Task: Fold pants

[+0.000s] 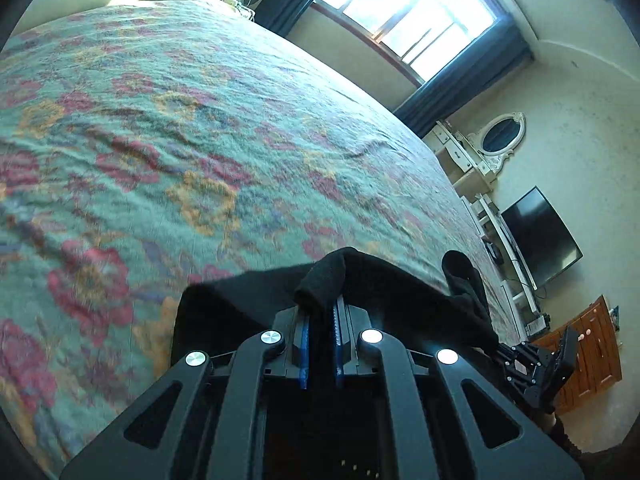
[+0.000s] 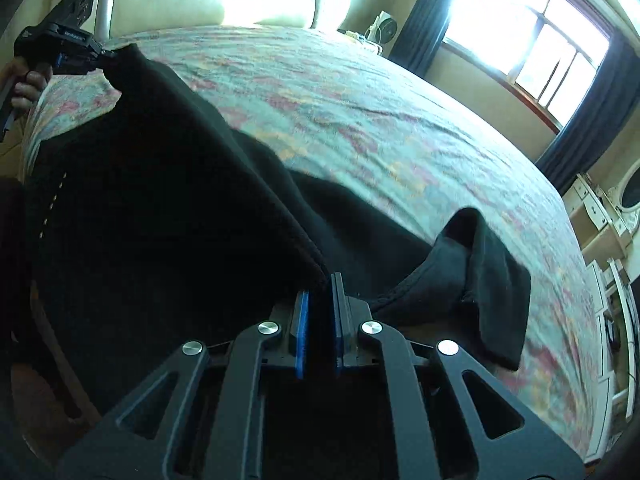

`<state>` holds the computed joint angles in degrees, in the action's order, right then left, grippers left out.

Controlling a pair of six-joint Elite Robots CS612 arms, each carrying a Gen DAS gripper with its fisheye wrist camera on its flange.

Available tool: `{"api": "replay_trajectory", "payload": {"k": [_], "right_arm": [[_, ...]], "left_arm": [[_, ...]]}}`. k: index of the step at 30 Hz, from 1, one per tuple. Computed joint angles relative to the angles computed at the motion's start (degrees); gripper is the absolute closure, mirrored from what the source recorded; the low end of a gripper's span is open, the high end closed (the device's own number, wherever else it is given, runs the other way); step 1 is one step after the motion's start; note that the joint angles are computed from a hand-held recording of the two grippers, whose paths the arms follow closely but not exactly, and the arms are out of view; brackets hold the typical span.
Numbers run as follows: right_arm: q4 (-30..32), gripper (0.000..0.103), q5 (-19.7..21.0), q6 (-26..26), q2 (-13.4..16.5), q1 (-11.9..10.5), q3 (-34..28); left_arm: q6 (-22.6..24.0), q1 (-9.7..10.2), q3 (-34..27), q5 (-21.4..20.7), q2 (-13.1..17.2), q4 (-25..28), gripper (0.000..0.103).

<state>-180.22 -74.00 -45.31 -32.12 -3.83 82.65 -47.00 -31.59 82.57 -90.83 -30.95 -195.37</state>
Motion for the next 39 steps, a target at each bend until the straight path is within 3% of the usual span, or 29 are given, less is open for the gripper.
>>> {"api": "replay_trajectory", "payload": {"k": [3, 4, 6, 7, 8, 10, 14, 16, 22, 24, 25, 26, 30, 34, 36, 38, 39], "right_arm": [[0.9, 0.083, -0.8, 3.9, -0.1, -0.4, 2.5], [1.3, 0.076, -0.6, 6.4, 0.0, -0.4, 2.6], [2.4, 0.051, 2.4, 12.9, -0.7, -1.2, 3.4], [3.7, 0.033, 5.6, 18.1, -1.0, -1.8, 3.2], [5.9, 0.030, 9.0, 21.9, -1.2, -2.4, 2.9], [9.8, 0.030, 15.3, 30.0, -1.1, -3.5, 1.4], [14.4, 0.029, 22.1, 47.1, 0.8, -5.2, -0.8], [13.4, 0.029, 23.7, 52.0, 1.5, -5.7, -0.5], [5.9, 0.029, 25.9, 58.0, 2.5, -6.0, 1.1], [5.0, 0.029, 26.6, 59.9, 3.0, -6.0, 0.7], [4.3, 0.029, 27.0, 61.3, 3.3, -6.1, 0.5], [3.8, 0.029, 27.6, 62.6, 3.5, -6.2, 0.2], [3.4, 0.029, 29.4, 66.2, 4.3, -7.3, -0.8], [3.2, 0.029, 26.7, 69.3, 5.2, -6.5, -2.7], [3.9, 0.035, 23.7, 69.1, 5.3, -5.8, -3.5], [5.3, 0.068, 19.1, 66.4, 5.1, -5.0, -4.1], [6.3, 0.078, 17.8, 65.3, 5.0, -4.8, -4.4]], "left_arm": [[-2.5, -0.89, 4.0, -1.0, -1.0, 0.3, 0.080], [-4.4, -1.00, 5.0, -1.4, -1.1, 0.2, 0.071], [-10.3, -1.45, 7.4, -1.4, -1.4, -1.0, 0.060], [-13.7, -1.65, 8.4, -1.2, -1.3, -2.9, 0.053], [-17.5, -1.84, 9.3, -1.4, -1.0, -5.1, 0.043], [-22.8, -2.56, 10.3, -0.2, -0.5, -9.3, 0.037], [-27.1, -3.73, 9.6, 2.2, 0.1, -10.4, 0.036], [-28.9, -4.12, 8.8, 3.4, 0.6, -10.0, 0.036], [-29.0, -4.57, 5.5, 8.6, 1.2, -4.6, 0.037], [-29.6, -4.65, 4.3, 10.1, 1.4, -1.8, 0.048], [-29.9, -4.67, 3.8, 10.4, 1.2, 0.9, 0.066], [-30.5, -4.73, 3.6, 10.6, 1.1, 3.2, 0.076], [-31.9, -4.82, 3.5, 10.7, 1.3, 2.9, 0.081], [-32.2, -4.93, 3.4, 10.9, 1.4, 3.4, 0.081], [-32.3, -5.07, 3.0, 10.9, 1.5, 3.9, 0.081], [-32.4, -4.89, 2.9, 10.5, 1.5, 4.0, 0.081], [-32.7, -4.92, 3.0, 10.4, 1.5, 3.9, 0.082]]}}
